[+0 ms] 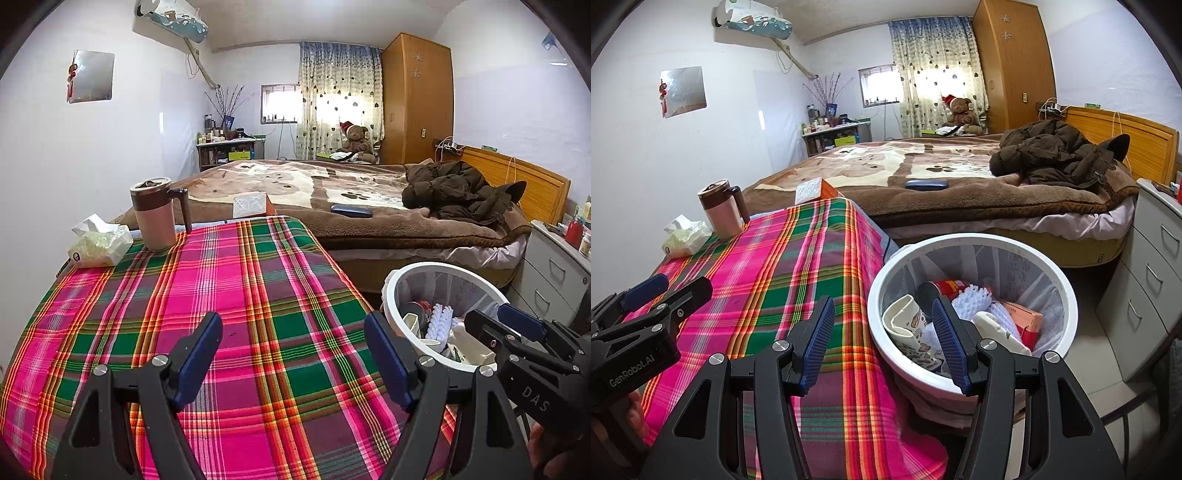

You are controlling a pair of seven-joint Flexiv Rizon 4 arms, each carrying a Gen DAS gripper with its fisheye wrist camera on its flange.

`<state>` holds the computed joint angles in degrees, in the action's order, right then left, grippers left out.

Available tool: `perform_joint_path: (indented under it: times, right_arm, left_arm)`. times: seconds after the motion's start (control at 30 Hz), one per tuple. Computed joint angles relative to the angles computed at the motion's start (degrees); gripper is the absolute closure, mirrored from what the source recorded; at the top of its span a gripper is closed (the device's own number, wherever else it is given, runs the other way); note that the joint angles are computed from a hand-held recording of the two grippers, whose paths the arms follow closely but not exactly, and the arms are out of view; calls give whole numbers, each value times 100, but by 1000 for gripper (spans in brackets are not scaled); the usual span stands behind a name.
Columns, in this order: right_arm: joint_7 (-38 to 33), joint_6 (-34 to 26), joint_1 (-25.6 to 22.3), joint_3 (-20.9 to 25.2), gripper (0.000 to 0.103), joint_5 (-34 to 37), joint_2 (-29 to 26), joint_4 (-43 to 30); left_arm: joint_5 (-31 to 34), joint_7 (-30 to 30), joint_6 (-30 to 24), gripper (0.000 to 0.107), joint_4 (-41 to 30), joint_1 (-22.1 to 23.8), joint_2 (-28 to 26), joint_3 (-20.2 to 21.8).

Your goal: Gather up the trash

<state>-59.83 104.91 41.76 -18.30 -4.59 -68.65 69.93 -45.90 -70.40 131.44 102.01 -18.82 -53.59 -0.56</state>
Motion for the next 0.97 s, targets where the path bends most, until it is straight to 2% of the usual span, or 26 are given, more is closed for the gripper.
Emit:
perform_joint_path:
  times: [0.33,0.97]
  right_arm:
    - [-14,-4,-10,26,46,-12,-4,-10]
    - [26,-37,31,-5,46,3,-34,-34]
  left_arm:
    - [230,-134,-67,26,30,79,32,-19]
    - [-44,-13,-107,26,-31,-50,1,59]
